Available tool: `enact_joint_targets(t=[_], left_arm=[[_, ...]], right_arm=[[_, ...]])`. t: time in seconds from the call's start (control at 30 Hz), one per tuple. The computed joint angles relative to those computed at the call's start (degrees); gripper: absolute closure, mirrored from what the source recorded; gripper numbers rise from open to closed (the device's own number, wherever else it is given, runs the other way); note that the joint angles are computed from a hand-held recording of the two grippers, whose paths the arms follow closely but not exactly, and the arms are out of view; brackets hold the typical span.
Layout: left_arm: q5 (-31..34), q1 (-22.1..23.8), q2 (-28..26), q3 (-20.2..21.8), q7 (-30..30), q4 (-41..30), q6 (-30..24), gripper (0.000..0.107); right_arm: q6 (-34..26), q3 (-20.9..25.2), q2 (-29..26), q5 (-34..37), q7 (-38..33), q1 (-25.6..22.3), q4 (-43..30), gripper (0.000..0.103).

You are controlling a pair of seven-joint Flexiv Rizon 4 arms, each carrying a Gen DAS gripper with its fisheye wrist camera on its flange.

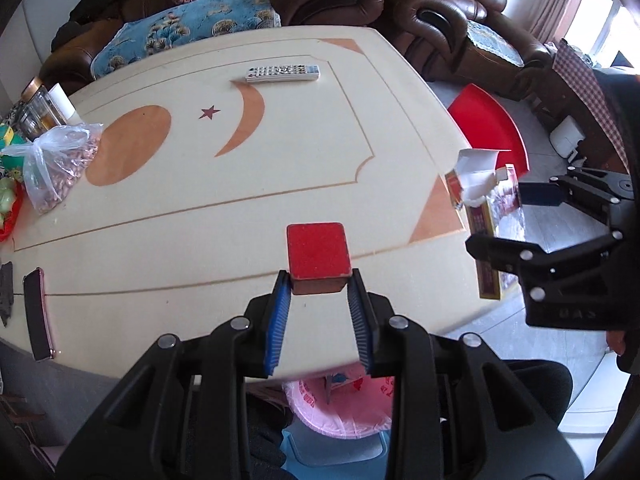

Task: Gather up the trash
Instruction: 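Lift the red cube and card box and carry both over the pink bin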

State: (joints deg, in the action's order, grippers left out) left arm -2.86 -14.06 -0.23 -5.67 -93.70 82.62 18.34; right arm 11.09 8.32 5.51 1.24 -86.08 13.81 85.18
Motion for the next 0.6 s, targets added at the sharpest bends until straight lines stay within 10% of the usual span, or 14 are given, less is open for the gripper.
enact_joint_targets(t=[0.6], left_arm=[[-3.51,-1.09,15.14,0.5,7.17,20.25,3.22,0.078]], right_arm=[[-1.19,3.44,18.22,4.64,5.63,3.43,18.49,0.035]])
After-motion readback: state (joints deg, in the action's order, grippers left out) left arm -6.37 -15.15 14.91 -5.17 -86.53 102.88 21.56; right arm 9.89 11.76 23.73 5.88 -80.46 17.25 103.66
